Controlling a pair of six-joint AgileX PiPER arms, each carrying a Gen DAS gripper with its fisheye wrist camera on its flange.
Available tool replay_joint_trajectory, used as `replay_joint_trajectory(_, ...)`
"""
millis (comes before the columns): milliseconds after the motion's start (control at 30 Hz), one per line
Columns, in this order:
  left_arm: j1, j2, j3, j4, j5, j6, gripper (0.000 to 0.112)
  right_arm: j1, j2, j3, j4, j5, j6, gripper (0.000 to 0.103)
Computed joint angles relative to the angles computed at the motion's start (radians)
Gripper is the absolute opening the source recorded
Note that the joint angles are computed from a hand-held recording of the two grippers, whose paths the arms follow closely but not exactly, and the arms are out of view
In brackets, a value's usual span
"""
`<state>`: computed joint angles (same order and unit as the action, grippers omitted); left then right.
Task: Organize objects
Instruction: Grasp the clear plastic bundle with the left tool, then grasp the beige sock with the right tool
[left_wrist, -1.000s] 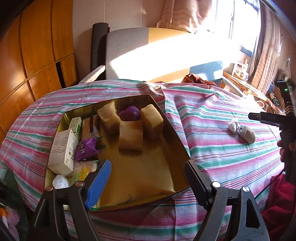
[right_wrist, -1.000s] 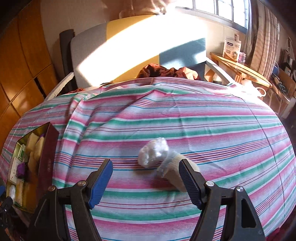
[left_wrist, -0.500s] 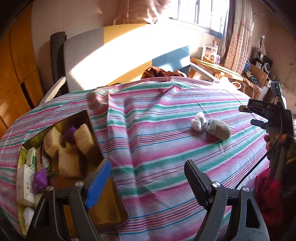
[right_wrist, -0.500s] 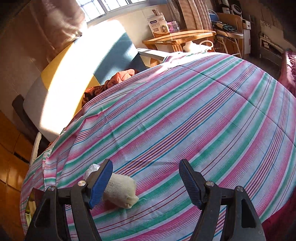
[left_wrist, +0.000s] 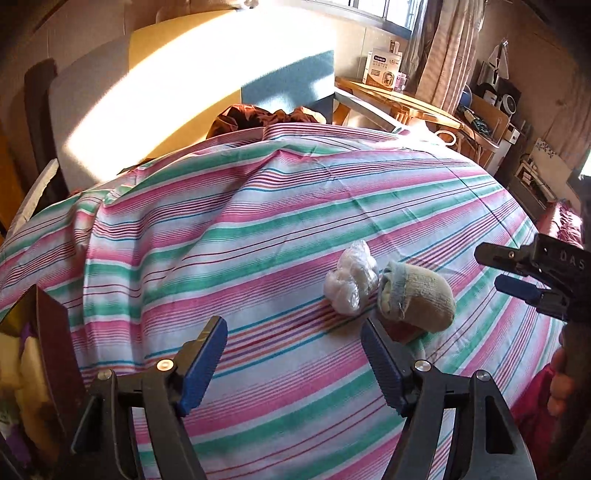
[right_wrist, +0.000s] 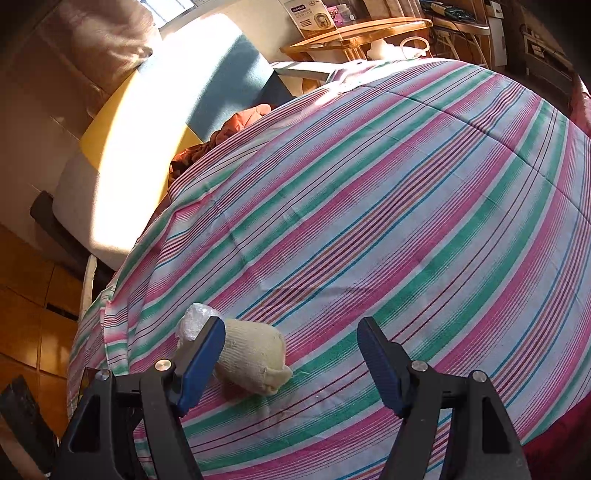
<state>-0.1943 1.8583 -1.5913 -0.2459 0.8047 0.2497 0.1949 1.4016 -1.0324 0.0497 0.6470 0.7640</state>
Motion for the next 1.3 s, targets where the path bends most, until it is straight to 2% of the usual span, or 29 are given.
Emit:
replay_joint_trajectory(300, -0.051, 0.285, -0.377, -0.035, 0.16, -0.059, 0.074, 0.001, 0.017, -0.011, 0.057, -0.001, -0.061, 0.075)
replay_joint_trajectory(367, -0.062, 0.344, -0.449, -0.034, 0.193, -0.078, 0.072, -0.003, 0.015, -0.008, 0.051, -0.002, -0.055, 0.075)
replay_joint_trajectory(400, -0.064, 0.379, -0.494, -0.037, 0.227, -0.083, 0.059, -0.007, 0.016, -0.007, 0.05, -0.001, -0.055, 0.075)
replay_joint_trajectory(433, -0.067, 0.393, -0.499, -0.035, 0.227, -0.091, 0.046, -0.01, 0.019, -0.007, 0.051, 0.001, -0.056, 0.075)
replay_joint_trajectory(467, -0.07, 0.374, -0.464, -0.022, 0.188, -0.095, 0.042, -0.013, 0.021, -0.007, 0.052, 0.004, -0.057, 0.075)
replay_joint_trajectory(533, -0.05, 0.338, -0.394, -0.081, 0.161, -0.049, 0.04, -0.019, 0.03, -0.009, 0.064, 0.008, -0.072, 0.075)
replay_joint_trajectory(633, -0.026, 0.24, -0.231, -0.08, 0.087, -0.017, 0.04, -0.016, 0.047, -0.02, 0.076, 0.01, -0.093, 0.075)
replay_joint_trajectory(733, 0.01, 0.114, -0.024, -0.089, 0.0, 0.019, 0.04, -0.004, 0.061, -0.032, 0.087, 0.015, -0.119, 0.075)
replay_joint_trajectory(833, 0.033, -0.021, 0.187, -0.082, -0.097, 0.058, 0.04, -0.002, 0.085, -0.043, 0.168, 0.014, -0.213, 0.075)
replay_joint_trajectory(1000, 0.048, -0.208, 0.472, -0.084, -0.248, 0.123, 0.04, 0.074, 0.144, -0.102, 0.063, 0.042, -0.165, 0.076)
replay_joint_trajectory(1233, 0.03, -0.267, 0.597, -0.103, -0.385, 0.198, 0.04, 0.134, 0.187, -0.146, -0.057, 0.047, -0.1, 0.076)
replay_joint_trajectory(1300, 0.028, -0.275, 0.622, -0.128, -0.421, 0.227, 0.04, 0.13, 0.188, -0.145, -0.059, 0.034, -0.098, 0.08)
